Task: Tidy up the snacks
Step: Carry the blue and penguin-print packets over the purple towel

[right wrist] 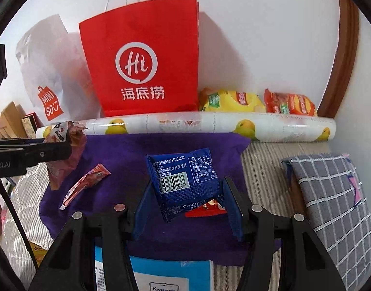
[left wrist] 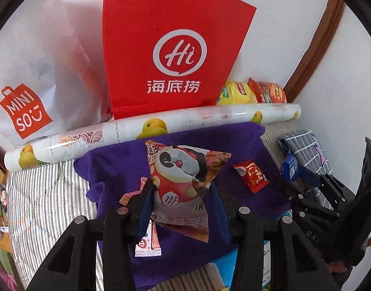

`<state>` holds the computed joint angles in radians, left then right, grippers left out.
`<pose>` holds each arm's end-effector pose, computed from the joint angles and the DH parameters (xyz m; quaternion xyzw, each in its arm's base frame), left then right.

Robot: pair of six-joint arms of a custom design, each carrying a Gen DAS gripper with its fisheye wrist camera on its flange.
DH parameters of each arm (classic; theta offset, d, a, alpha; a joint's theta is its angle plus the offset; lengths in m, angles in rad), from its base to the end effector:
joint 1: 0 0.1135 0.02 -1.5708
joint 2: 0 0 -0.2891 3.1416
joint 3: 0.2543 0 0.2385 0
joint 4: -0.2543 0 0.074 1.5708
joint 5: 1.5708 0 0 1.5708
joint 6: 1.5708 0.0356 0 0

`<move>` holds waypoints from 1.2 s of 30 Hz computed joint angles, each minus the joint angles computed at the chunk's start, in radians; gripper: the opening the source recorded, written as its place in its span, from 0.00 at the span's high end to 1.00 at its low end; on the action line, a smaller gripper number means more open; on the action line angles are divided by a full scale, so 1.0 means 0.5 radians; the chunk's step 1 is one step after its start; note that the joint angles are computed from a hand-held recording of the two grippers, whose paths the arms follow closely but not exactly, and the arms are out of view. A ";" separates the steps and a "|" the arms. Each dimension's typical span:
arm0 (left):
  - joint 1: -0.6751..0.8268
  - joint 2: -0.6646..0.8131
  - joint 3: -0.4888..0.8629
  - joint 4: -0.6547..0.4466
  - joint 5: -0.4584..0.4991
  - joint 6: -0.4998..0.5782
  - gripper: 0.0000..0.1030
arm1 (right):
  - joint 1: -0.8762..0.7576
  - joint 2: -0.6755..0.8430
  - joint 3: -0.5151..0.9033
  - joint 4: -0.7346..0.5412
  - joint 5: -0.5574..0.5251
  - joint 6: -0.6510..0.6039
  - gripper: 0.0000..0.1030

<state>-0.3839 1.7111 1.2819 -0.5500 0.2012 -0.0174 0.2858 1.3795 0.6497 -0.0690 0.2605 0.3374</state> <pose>0.3274 -0.1399 0.2679 0.2022 0.9305 -0.1520 0.2651 0.2450 0.0624 0.2105 0.0726 0.9170 -0.0001 0.3922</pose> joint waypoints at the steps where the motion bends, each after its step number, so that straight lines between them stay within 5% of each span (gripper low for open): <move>1: -0.004 0.009 0.002 -0.001 -0.004 0.000 0.58 | -0.004 0.003 -0.003 0.004 -0.013 0.002 0.47; 27: 0.015 0.164 0.064 -0.011 -0.046 -0.001 0.58 | -0.057 0.160 -0.102 0.148 -0.178 -0.008 0.47; 36: 0.028 0.204 0.087 -0.027 -0.057 0.007 0.58 | -0.187 0.242 -0.085 0.101 -0.391 0.016 0.46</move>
<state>-0.3701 1.8129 1.3255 -0.5638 0.1727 -0.0137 0.1924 1.5004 0.6071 -0.0185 0.0650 0.3455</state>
